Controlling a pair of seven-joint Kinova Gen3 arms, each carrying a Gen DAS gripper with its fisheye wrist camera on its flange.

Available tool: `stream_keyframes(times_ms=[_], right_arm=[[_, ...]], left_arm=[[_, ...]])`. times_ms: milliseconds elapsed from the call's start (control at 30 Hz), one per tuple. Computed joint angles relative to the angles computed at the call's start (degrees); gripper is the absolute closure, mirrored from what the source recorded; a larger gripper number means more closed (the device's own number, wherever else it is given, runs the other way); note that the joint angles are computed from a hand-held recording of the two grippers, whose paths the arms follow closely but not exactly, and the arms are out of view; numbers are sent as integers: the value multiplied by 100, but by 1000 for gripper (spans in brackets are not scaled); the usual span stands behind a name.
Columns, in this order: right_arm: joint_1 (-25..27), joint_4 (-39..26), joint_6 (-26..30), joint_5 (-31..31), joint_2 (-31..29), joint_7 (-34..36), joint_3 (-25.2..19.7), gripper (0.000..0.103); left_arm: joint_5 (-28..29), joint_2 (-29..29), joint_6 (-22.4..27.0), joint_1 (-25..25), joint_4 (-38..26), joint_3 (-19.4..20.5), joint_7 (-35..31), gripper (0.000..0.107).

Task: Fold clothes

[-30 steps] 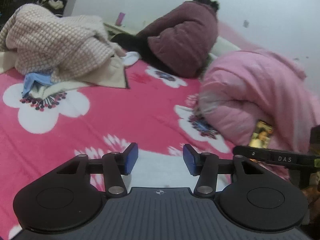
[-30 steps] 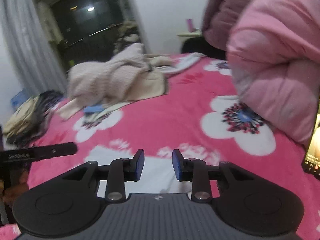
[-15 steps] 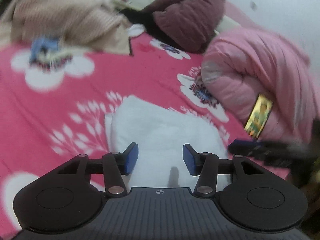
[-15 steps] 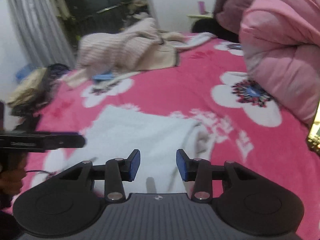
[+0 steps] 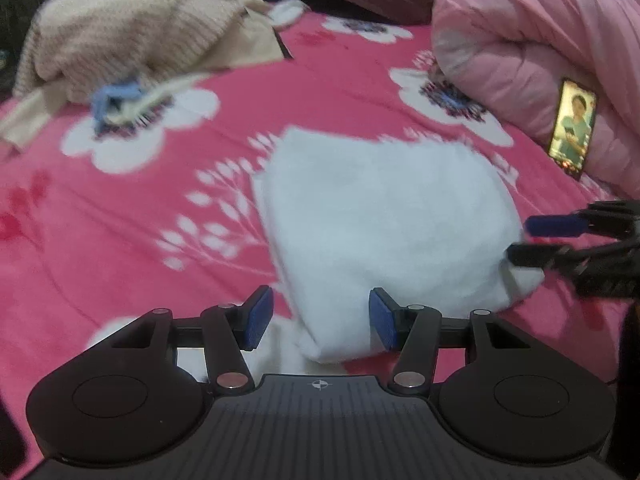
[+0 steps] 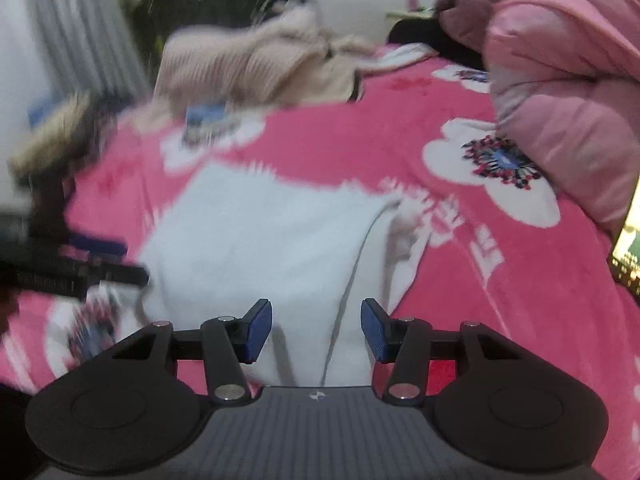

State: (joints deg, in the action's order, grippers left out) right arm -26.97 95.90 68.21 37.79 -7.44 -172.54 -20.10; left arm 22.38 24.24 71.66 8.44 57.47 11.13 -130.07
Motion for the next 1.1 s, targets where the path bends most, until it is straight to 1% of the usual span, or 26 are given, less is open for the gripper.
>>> stream_keyframes(times_ms=[67,100,133,167,233,333,400,467,533,567,633,733,800,900,933,967,1000,1067,1100], right_arm=[[94,189,-238,176,-209,-354,-7,51],[156,257,-327,269,-282,-500,-38,54],[269,294,-394,328,-333,-586,-103,57],[276,290,-369,388,-278,-578,-105,59],[305,284,-354,433,-174,-525,-125,69],[239,334,-416,407,-30,-460,-90,74],[157,297,-342,323,115,-328,-45,77],[3,134,-105,102,320,-102,107,82],[-31,20,65,15,361,-76,164,88],[-119,0,120,39,367,-129,237,89],[-61,-10,28,300,212,-290,145,89],[-112,-203,-16,718,272,-61,197,89],[-55,-220,-172,668,399,181,335,89],[16,-194,-322,472,656,498,560,89],[23,-148,-264,310,776,584,628,92],[26,-4,-300,223,826,577,675,94],[40,95,-355,229,781,477,655,94],[-88,13,-231,409,704,337,689,94],[-120,-66,-125,489,686,287,669,91]], left_arm=[[118,-134,-160,-91,51,6,-36,54],[242,-149,-186,-156,25,42,-74,54],[374,-141,-184,-217,-21,84,-120,54],[467,-109,-174,-232,-70,130,-188,54],[528,-13,-156,-154,-176,200,-333,54],[411,96,-318,128,-155,243,-521,54],[122,266,-275,411,-274,157,-364,55],[-201,456,-204,689,-424,74,-161,55],[-442,596,-132,849,-516,2,44,55],[-427,616,-103,808,-525,27,81,55],[-365,653,4,721,-617,82,106,55],[-390,746,192,728,-827,76,253,55],[-425,772,236,754,-883,69,303,55],[-507,704,118,814,-768,54,279,55],[-532,679,80,831,-725,49,281,55],[-555,663,67,847,-700,44,296,55],[-589,648,52,875,-676,31,332,55],[-658,614,-14,917,-625,10,374,55],[-682,615,-12,928,-633,8,396,55]])
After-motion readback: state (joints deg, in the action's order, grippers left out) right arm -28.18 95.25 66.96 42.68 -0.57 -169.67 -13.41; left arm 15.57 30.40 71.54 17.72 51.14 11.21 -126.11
